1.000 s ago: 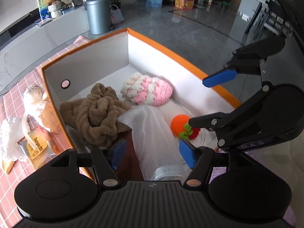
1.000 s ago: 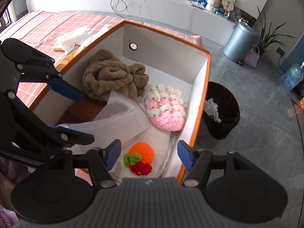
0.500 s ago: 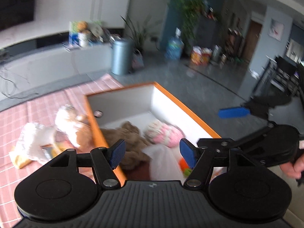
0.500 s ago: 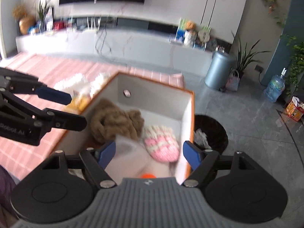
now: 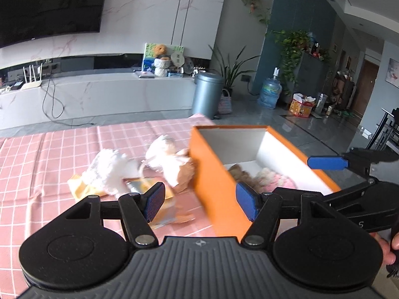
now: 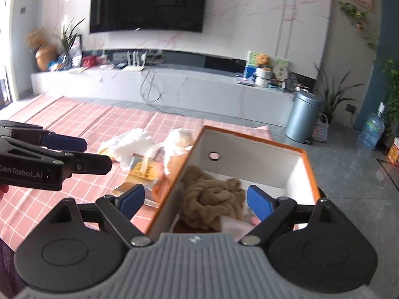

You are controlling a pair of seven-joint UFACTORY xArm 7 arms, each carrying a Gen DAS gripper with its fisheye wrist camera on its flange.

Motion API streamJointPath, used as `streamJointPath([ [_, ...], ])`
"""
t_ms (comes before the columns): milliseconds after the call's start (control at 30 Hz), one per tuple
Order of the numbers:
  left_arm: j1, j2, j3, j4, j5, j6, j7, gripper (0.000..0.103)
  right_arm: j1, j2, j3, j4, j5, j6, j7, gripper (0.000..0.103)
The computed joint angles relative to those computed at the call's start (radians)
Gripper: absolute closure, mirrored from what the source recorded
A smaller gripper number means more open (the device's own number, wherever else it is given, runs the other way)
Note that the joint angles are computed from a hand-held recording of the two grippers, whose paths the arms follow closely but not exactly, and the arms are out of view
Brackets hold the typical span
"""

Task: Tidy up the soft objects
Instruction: 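Grasp the white plastic bag with the right gripper while the left gripper approaches the Deegeo packet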

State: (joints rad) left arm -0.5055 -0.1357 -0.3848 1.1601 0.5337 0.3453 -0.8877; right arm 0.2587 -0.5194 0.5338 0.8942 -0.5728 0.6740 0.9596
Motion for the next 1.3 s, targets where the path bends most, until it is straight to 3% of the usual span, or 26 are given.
streamJointPath([
  [233,0.003,-0.026,0.058,-0.072,-0.134,-0.048,0.168,0.028,0.014,0.199,0.011,0.136,-0.098,0.034,-0.067,0.016],
  [567,0.009,0.036,0.113,-0.069,-0.341,-0.071,0.436,0.029,0.116,0.472,-0.086,0.357,-0.185,0.111,-0.268,0.027],
  [733,0.003,0.094,0.136,-0.044,-0.5,-0.065,0.564,0.029,0.168,0.602,-0.153,0.481,-0.172,0.12,-0.44,0.038],
  [833,-0.001,0.122,0.138,-0.028,-0.599,-0.06,0.649,0.029,0.196,0.663,-0.189,0.543,-0.153,0.14,-0.547,0.039],
  [933,0.0,0.153,0.134,-0.004,-0.694,-0.047,0.713,0.029,0.225,0.708,-0.225,0.59,-0.137,0.16,-0.615,0.041],
  [1033,0.0,0.175,0.122,0.017,-0.788,-0.029,0.785,0.029,0.251,0.734,-0.261,0.613,-0.113,0.168,-0.657,0.05],
  [1133,-0.004,0.198,0.117,0.046,-0.796,0.02,0.806,0.039,0.278,0.745,-0.297,0.613,-0.097,0.16,-0.679,0.055],
  [1233,-0.013,0.211,0.123,0.064,-0.735,0.064,0.76,0.049,0.311,0.752,-0.335,0.607,-0.098,0.154,-0.684,0.06],
  [1300,-0.019,0.222,0.124,0.073,-0.698,0.08,0.727,0.067,0.326,0.754,-0.353,0.603,-0.088,0.151,-0.674,0.068],
])
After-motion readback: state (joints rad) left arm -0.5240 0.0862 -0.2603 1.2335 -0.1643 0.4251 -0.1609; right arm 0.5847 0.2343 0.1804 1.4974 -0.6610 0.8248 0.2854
